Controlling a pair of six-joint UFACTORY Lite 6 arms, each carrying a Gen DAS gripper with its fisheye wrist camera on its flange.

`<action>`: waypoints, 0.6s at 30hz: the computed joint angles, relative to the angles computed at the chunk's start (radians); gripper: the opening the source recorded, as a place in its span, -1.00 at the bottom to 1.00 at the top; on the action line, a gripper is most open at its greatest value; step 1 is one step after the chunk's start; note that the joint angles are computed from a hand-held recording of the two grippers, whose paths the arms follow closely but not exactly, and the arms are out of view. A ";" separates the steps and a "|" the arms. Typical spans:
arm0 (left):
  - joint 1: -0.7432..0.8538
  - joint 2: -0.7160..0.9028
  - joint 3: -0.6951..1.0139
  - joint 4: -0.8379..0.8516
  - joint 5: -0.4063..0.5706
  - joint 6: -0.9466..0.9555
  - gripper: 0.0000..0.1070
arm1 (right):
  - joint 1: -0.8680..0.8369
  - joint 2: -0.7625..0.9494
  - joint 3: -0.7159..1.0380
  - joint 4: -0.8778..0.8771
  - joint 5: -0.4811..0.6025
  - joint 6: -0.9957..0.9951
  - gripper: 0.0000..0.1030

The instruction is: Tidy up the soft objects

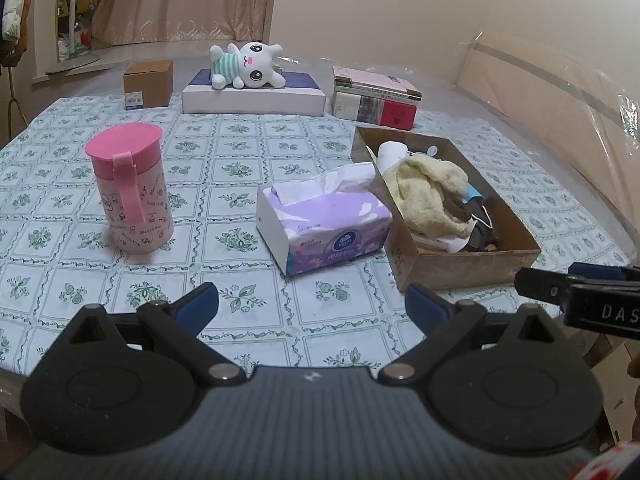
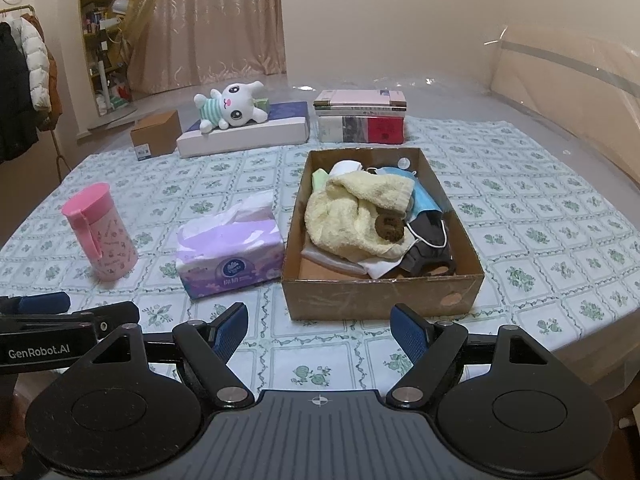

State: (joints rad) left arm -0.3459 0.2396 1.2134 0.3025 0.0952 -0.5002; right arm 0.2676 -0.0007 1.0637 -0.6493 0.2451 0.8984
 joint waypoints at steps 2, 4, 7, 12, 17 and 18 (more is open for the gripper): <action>0.000 -0.001 -0.001 -0.027 0.000 0.026 0.85 | -0.007 0.001 -0.001 0.020 -0.005 -0.021 0.51; 0.000 0.000 0.000 -0.080 0.002 0.081 0.85 | -0.013 0.003 0.000 0.027 -0.007 -0.031 0.51; -0.003 0.001 0.002 -0.096 0.001 0.097 0.85 | -0.014 0.002 -0.002 0.034 -0.009 -0.036 0.51; -0.005 0.000 0.000 -0.096 0.000 0.093 0.85 | -0.017 0.004 -0.002 0.030 -0.011 -0.035 0.51; -0.004 -0.001 0.000 -0.099 0.000 0.094 0.85 | -0.018 0.003 -0.002 0.035 -0.010 -0.042 0.51; -0.004 -0.001 0.000 -0.105 0.001 0.099 0.85 | -0.018 0.003 -0.002 0.034 -0.011 -0.041 0.51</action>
